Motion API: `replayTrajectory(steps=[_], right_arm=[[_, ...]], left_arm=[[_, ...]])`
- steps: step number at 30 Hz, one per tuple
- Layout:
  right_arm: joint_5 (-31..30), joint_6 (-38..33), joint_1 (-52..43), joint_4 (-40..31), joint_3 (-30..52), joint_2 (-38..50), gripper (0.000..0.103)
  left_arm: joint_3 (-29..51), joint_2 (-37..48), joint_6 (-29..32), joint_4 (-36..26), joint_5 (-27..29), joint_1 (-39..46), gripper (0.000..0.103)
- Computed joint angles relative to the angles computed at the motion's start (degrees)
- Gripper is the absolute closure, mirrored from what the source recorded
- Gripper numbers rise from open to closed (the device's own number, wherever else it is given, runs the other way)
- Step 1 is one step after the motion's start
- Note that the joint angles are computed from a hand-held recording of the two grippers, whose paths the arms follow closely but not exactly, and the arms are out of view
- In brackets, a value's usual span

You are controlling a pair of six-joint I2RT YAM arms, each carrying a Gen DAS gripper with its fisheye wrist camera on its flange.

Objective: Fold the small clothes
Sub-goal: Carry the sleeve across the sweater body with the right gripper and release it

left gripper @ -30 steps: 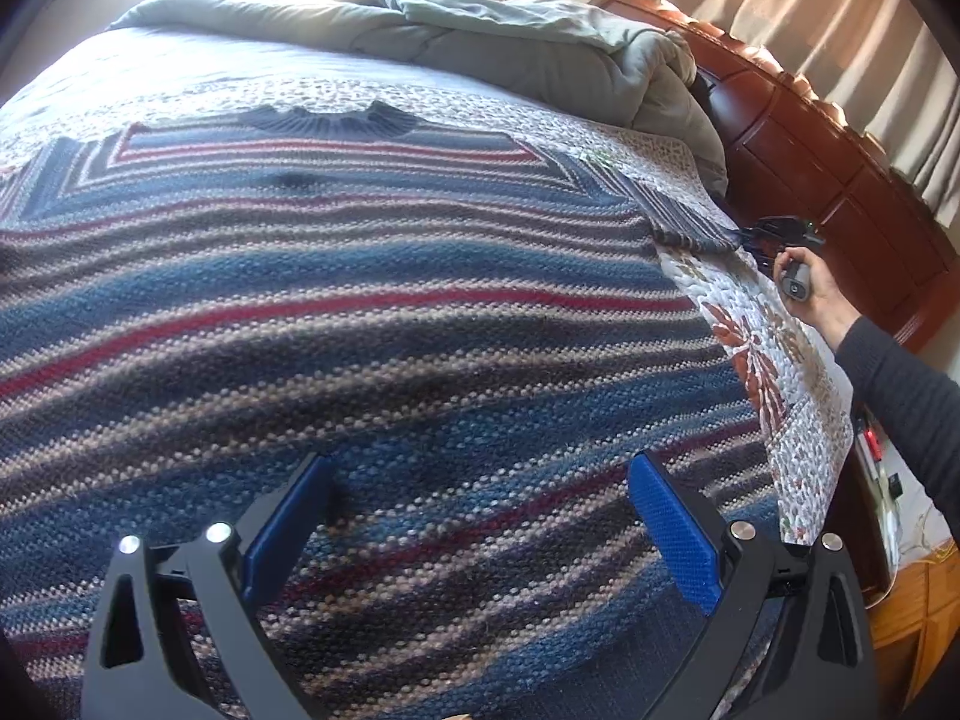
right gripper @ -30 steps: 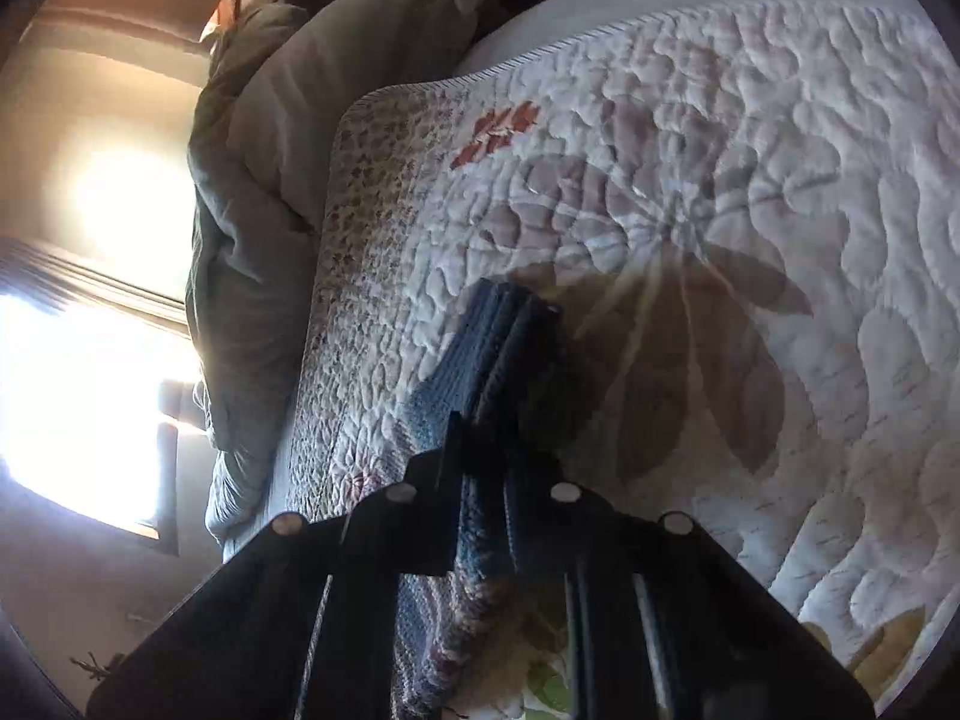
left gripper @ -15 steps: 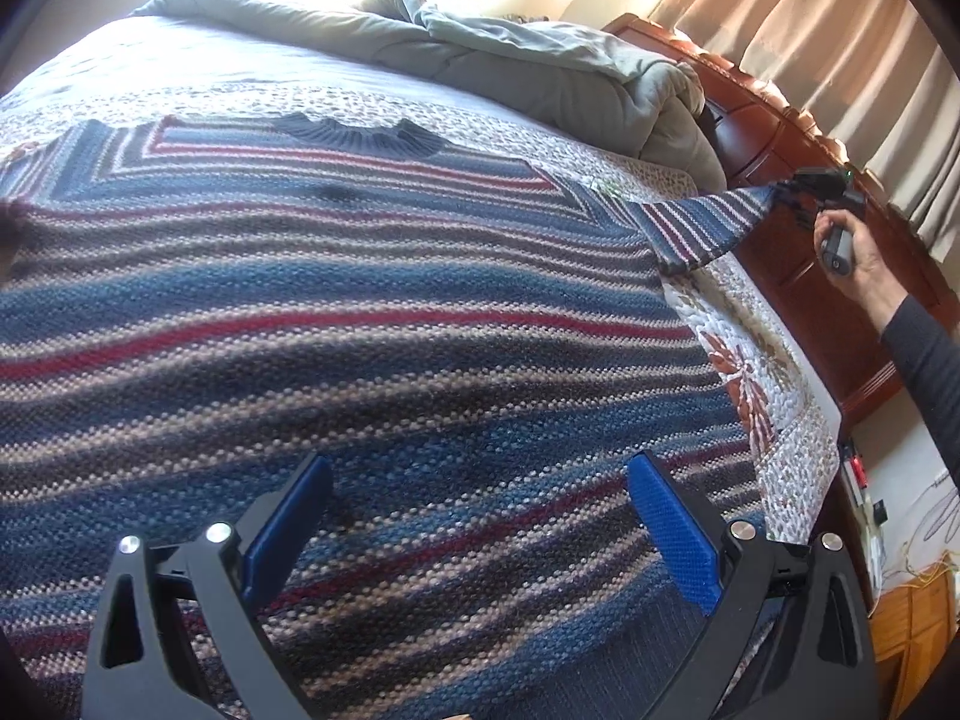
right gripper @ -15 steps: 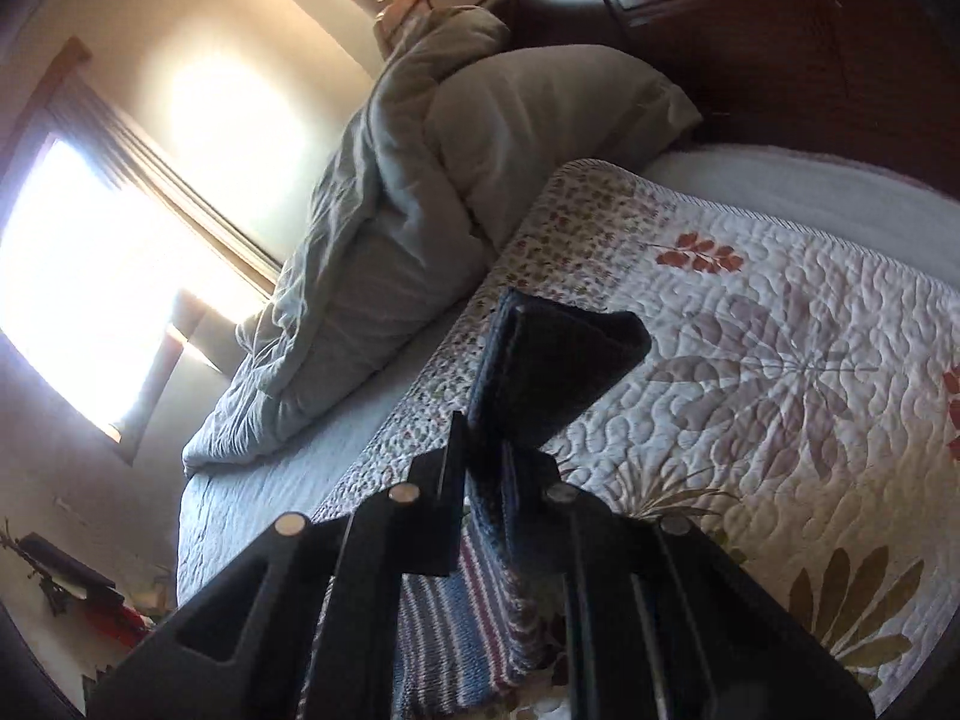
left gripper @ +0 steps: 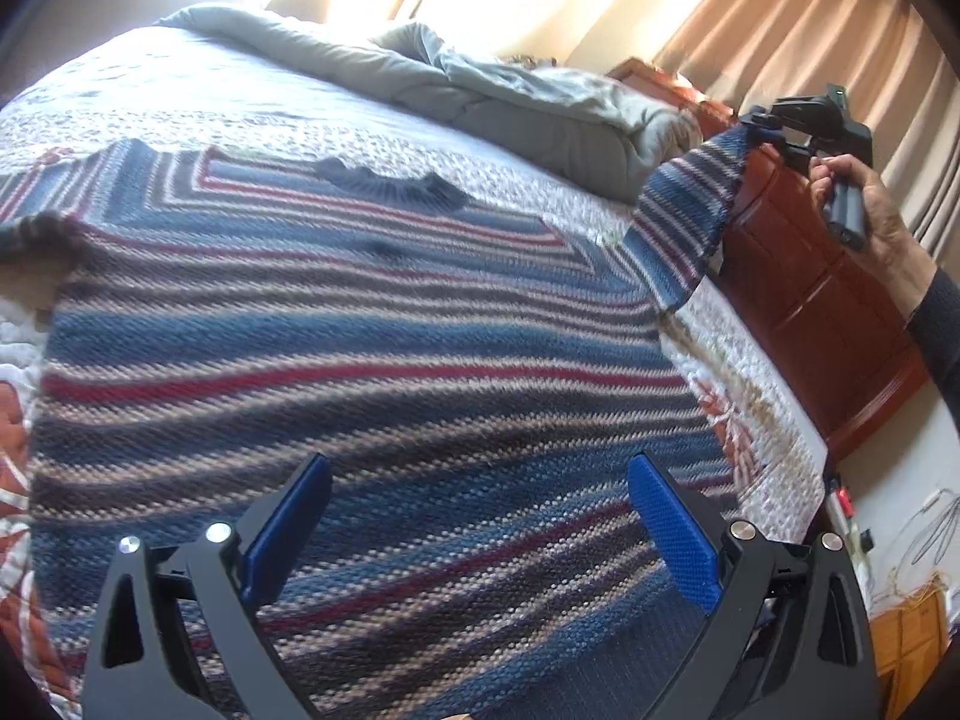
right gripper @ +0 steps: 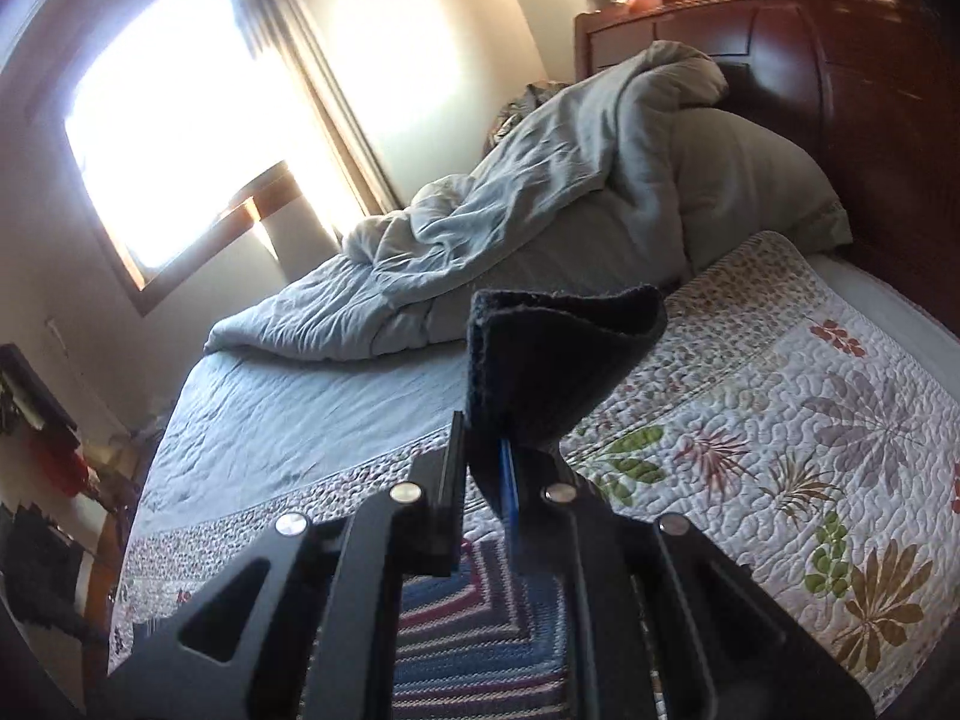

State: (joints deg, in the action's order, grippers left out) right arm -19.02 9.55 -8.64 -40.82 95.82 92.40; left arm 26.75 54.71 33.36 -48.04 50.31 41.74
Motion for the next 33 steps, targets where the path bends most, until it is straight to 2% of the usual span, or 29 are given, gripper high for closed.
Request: replayTrajectory(steps=[4, 10, 13, 16, 20, 22, 24, 26, 28, 29, 31, 33], right_arm=[[8.6, -0.6, 11.7, 1.4, -2.7, -1.6, 0.094], [26.7, -2.8, 32.6, 6.4, -9.3, 1.1, 0.094], [34.1, -2.5, 41.7, 9.1, -12.1, 6.8, 0.094], [38.7, -0.6, 48.8, 11.0, -13.5, 14.1, 0.094], [41.7, 0.8, 54.9, 13.1, -14.4, 23.4, 0.094], [40.6, 1.8, 56.2, 13.7, -14.7, 25.3, 0.084], [37.0, 3.2, 56.2, 15.4, -16.9, 23.6, 0.063], [30.4, 6.6, 54.8, 19.5, -22.4, 17.5, 0.059], [21.7, 14.1, 51.7, 27.2, -33.5, 6.6, 0.038], [18.5, 17.5, 50.4, 31.1, -39.4, 1.3, 0.023], [15.7, 21.1, 49.5, 34.8, -46.8, -4.9, 0.021], [15.7, 23.5, 49.6, 37.9, -54.5, -11.0, 0.021]], left_arm=[[3.5, 6.1, 7.6, -4.2, 2.1, 6.8, 0.004], [7.8, 14.4, 12.3, -7.3, 4.3, 12.8, 0.004], [8.8, 16.4, 11.8, -6.8, 4.9, 13.7, 0.004], [9.4, 18.2, 11.7, -6.5, 4.7, 14.1, 0.004], [9.5, 18.6, 12.4, -6.6, 4.8, 14.6, 0.004], [9.5, 18.9, 13.0, -6.7, 4.6, 14.9, 0.004], [9.1, 18.5, 13.1, -6.3, 4.3, 14.9, 0.004], [9.4, 18.7, 12.6, -6.1, 4.2, 14.5, 0.004], [10.3, 20.0, 13.7, -7.4, 4.6, 13.9, 0.004], [10.9, 21.2, 15.0, -8.6, 5.1, 14.0, 0.004], [12.1, 23.9, 17.9, -11.3, 6.7, 14.7, 0.004], [12.4, 24.8, 16.7, -11.3, 7.7, 14.9, 0.004]])
